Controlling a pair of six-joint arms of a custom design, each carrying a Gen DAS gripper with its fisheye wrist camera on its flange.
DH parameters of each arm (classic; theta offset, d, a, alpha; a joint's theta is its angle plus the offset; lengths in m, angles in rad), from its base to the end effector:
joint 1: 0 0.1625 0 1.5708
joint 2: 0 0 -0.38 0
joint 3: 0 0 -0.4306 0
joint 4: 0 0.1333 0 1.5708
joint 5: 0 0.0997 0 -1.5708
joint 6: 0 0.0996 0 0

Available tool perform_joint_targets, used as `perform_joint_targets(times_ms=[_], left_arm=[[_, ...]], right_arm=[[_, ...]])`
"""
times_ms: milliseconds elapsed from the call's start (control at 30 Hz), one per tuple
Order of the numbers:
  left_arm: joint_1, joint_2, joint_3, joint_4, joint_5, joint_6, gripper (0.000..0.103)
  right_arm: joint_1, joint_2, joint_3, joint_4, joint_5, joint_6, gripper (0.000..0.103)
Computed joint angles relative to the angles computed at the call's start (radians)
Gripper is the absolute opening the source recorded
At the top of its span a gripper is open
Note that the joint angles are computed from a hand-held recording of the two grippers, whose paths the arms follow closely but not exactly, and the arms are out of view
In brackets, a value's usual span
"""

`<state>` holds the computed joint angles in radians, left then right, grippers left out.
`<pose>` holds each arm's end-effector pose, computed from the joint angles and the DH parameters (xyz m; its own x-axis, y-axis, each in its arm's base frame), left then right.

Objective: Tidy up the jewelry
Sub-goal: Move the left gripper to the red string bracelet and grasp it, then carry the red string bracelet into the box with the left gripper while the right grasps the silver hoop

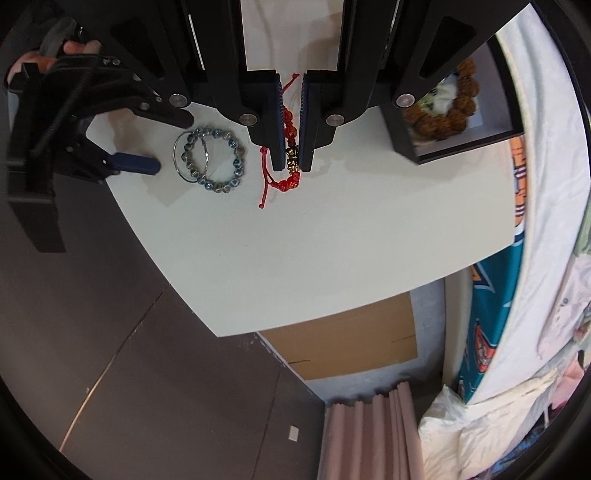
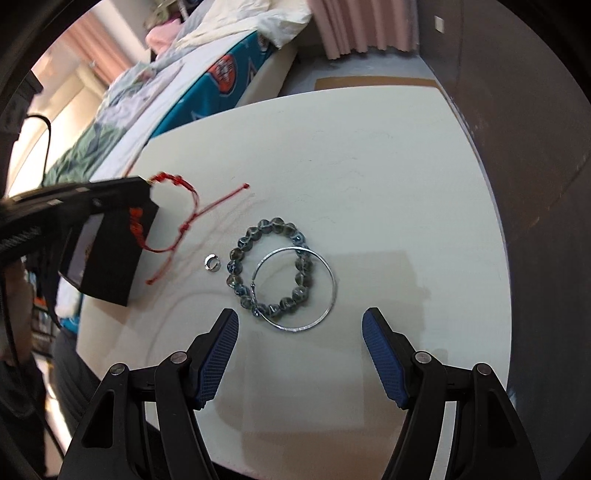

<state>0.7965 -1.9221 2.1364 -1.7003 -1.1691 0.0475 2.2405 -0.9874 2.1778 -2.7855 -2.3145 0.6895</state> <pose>-0.1437 -0.3932 0.3279 -0.6011 0.7003 -0.3851 0.7261 0.6799 0.1031 0.3438 -0.3281 0.0090 -0.8478 0.1561 0.5068 -0.1052 0.8872 -0.4493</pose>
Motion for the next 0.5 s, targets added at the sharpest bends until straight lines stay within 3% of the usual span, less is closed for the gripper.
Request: perform_joint_targets(times_ms=[333,400,433,500], left_arm=[[0.025,-0.03,-0.027,0.026,0.004,0.0,0.007],[0.029,-0.034,-0.031,0.026,0.003,0.0,0.007],[0.031,-0.039,-0.031,0.027,0.002,0.001,0.007],[0.034,-0.046,-0.035,0.028,-0.003,0.002,0.007]], right_arm=[[0.001,0.044,-0.056,0.06,-0.062,-0.13,0.07],[0.005,0.049,-0.057,0.057,-0.077,-0.127,0.064],[0.006,0.045,-0.05,0.042,-0.075,-0.13,0.053],[-0.002,0.023,-0.025,-0.001,-0.037,-0.123,0.052]])
